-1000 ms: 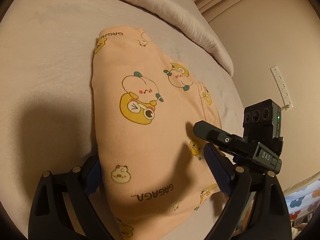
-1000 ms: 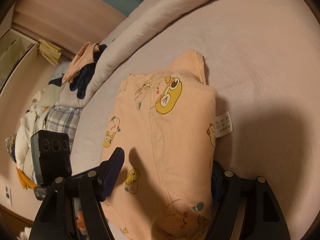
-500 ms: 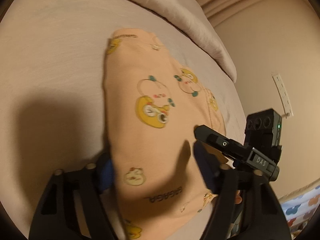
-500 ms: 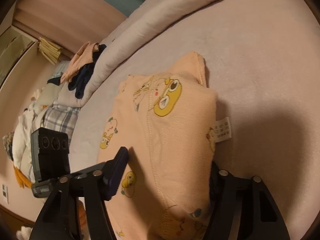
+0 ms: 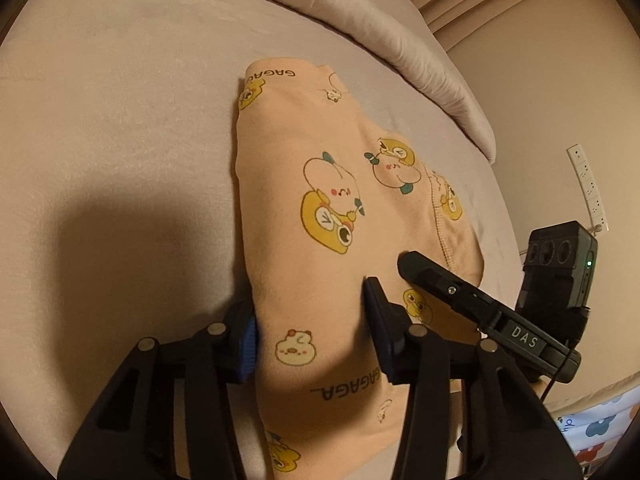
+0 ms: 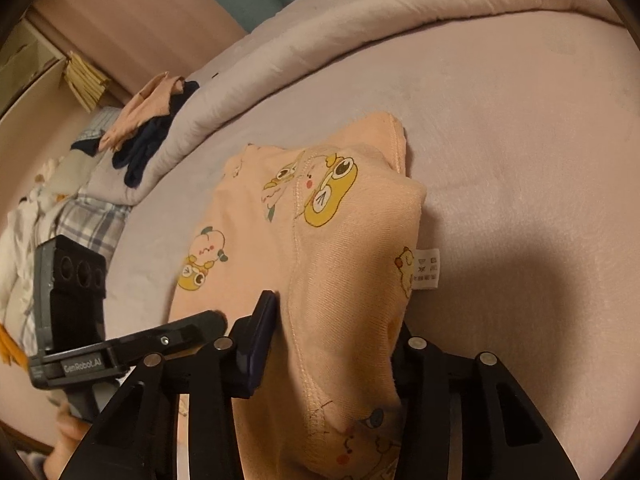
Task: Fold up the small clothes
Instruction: 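Lift the bundle end with the right gripper and fold it over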
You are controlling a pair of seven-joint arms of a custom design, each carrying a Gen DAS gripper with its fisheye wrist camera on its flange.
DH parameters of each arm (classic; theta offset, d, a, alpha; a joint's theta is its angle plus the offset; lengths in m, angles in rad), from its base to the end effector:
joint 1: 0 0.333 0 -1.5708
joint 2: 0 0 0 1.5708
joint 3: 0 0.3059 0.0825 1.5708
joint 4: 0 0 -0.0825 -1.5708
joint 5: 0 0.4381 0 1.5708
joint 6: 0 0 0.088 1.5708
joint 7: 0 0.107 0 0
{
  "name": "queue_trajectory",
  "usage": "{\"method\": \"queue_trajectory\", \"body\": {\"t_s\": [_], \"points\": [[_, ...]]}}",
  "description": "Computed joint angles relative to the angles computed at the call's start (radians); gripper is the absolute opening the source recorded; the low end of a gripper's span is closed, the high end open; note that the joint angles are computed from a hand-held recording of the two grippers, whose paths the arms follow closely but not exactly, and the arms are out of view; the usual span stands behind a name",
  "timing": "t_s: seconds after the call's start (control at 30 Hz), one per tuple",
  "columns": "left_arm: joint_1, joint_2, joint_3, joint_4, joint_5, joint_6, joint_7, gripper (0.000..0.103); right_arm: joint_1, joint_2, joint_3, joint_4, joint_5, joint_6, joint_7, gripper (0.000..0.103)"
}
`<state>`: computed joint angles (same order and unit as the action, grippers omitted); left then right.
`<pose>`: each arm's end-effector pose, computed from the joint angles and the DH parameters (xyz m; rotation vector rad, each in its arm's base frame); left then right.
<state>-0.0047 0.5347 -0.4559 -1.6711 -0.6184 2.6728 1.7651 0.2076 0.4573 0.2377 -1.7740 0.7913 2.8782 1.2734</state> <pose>0.6989 -0.2798 0.3309 1.8939 -1.9807 1.0580 0.6825 0.2622 0.3256 -1.6463 1.6843 0.0233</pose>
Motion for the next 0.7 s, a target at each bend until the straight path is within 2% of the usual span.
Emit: {"method": "queue_trajectory", "body": {"t_s": [0.23,0.7], "points": [[-0.042,-0.005,0.038,0.004,0.091,0.013,-0.063,0.044,0.061,-0.009,-0.059,-0.009,-0.126,0.022,0.089,0.037],[-0.059,-0.020,0.048,-0.015,0.208,0.040,-0.140,0.042,0.125,-0.030,-0.116,-0.034,-0.337,0.066,0.232,0.029]]}}
